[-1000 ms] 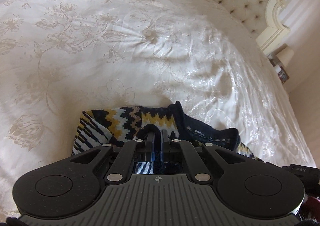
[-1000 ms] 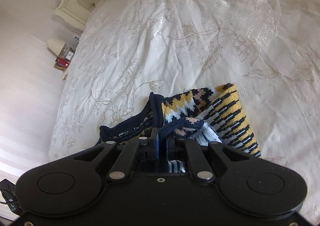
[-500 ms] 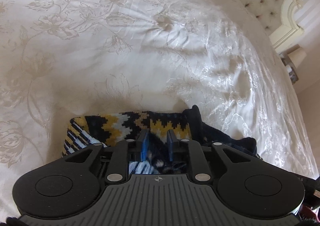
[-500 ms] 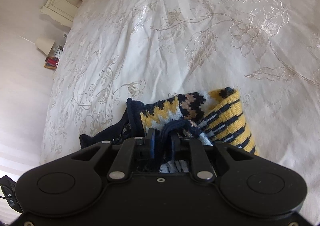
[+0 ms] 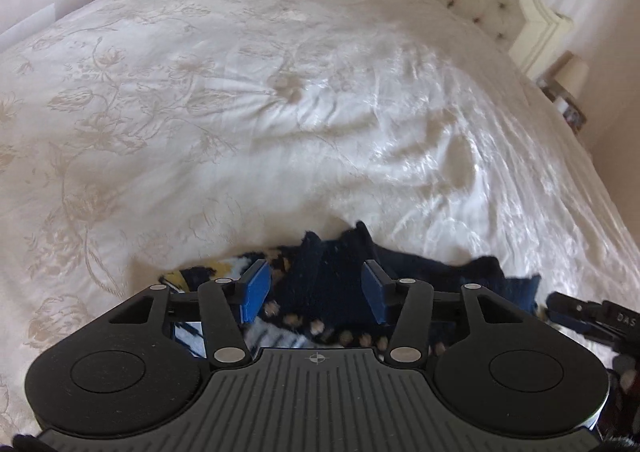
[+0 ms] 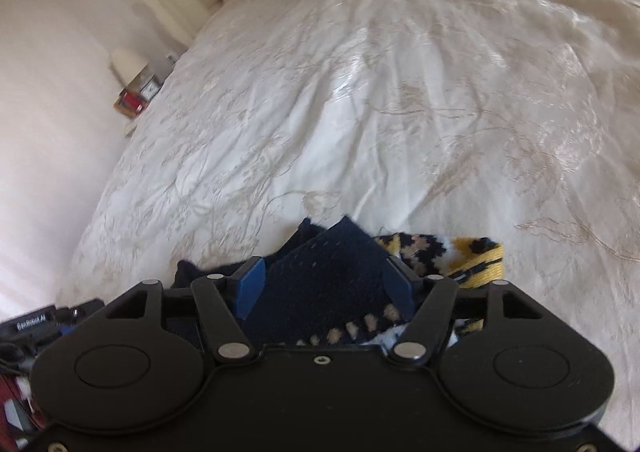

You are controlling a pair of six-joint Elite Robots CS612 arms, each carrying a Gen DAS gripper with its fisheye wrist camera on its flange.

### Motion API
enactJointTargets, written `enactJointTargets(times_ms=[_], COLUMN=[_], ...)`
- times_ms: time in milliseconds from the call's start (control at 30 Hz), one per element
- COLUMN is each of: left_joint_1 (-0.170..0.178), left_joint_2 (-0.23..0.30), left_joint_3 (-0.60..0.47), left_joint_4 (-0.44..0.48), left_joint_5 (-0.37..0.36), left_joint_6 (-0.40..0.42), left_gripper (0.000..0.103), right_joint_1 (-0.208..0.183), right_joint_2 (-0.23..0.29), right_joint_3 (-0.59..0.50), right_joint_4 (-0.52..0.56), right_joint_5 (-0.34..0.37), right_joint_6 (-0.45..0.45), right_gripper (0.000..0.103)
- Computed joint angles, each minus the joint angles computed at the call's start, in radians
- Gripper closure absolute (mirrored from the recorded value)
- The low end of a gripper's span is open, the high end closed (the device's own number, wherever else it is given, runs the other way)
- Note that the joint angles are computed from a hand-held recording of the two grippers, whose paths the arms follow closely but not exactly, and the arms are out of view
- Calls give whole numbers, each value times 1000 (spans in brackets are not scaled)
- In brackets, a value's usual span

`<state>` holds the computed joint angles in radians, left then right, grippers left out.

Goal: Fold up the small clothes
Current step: 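Lower the hem onto the sweater and open both grippers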

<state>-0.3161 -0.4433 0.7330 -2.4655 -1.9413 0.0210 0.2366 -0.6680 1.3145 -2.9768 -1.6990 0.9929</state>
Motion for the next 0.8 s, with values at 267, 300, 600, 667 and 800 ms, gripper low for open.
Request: enactJointTargets(times_ms=[267,300,600,667,800], left_joint_1=[-32,-36,-37,-39,-38], left_joint_2=[-80,-83,-46,-42,-44], left_joint_3=[183,193,149,140,140], left_joint_4=[19,17,38,47,56], left_joint_5=[44,70,176,182,180], left_joint_6=[224,248,287,282,266], left_gripper=[52,52,50,50,49], right_joint_1=[39,42,24,21,17], right_joint_2=[42,47,85,93,90], right_joint_3=[-123,-135,-212,-223,-219], right_joint_4=[225,251,419,431,423], right_joint_5=[124,127,53,37,46], right_joint_6=[-322,-355,-472,-482,-455], right_gripper=[32,32,31,31,30])
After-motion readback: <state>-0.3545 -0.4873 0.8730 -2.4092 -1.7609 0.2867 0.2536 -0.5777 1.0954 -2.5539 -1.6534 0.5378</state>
